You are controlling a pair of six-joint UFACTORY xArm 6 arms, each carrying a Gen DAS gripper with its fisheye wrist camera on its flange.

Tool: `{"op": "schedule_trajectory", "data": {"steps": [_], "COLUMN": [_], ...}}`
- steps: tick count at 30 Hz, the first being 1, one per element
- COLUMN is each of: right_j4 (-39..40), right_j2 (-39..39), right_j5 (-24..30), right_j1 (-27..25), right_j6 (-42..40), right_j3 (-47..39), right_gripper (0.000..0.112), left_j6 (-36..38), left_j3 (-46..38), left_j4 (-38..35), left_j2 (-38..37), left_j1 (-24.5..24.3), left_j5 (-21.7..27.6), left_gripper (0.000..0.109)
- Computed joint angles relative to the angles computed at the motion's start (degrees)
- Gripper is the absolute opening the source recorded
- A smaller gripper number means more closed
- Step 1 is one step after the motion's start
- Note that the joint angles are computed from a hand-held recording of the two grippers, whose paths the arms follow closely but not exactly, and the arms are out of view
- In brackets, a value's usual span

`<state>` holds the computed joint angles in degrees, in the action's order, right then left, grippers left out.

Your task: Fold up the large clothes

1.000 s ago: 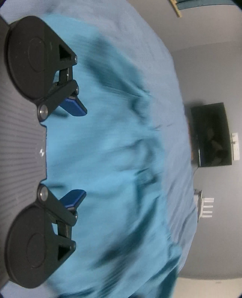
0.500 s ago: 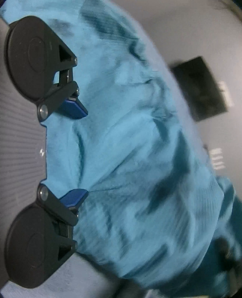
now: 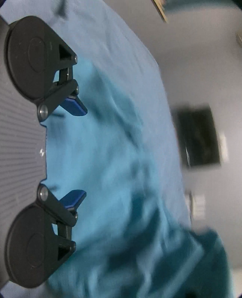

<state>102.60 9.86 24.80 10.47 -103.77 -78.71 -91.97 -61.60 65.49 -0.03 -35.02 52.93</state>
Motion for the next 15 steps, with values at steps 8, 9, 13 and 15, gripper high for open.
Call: {"op": "schedule_trajectory", "data": {"steps": [8, 9, 13, 15], "right_j4": [0.94, 0.90, 0.94, 1.81], "right_j2": [-9.93, -11.67, -16.64, -18.42], "right_j5": [-1.51, -2.21, -5.36, -6.71], "right_j1": [7.01, 8.50, 15.25, 18.96], "right_j6": [-12.79, -15.48, -24.55, -30.45], "right_j3": [8.52, 10.13, 15.25, 17.98], "right_gripper": [0.011, 0.011, 0.011, 0.010], "left_j6": [-4.26, -8.26, -19.48, -24.51], "left_j3": [4.75, 6.61, 13.70, 17.19], "left_j4": [-5.69, -3.97, 1.17, 2.87], "left_j2": [-3.62, -6.17, -16.25, -20.67], "left_j1": [3.88, 3.85, 3.14, 4.16], "left_j5": [-7.06, -6.56, -1.52, -1.18], "left_gripper": [0.088, 0.088, 0.087, 0.087]}}
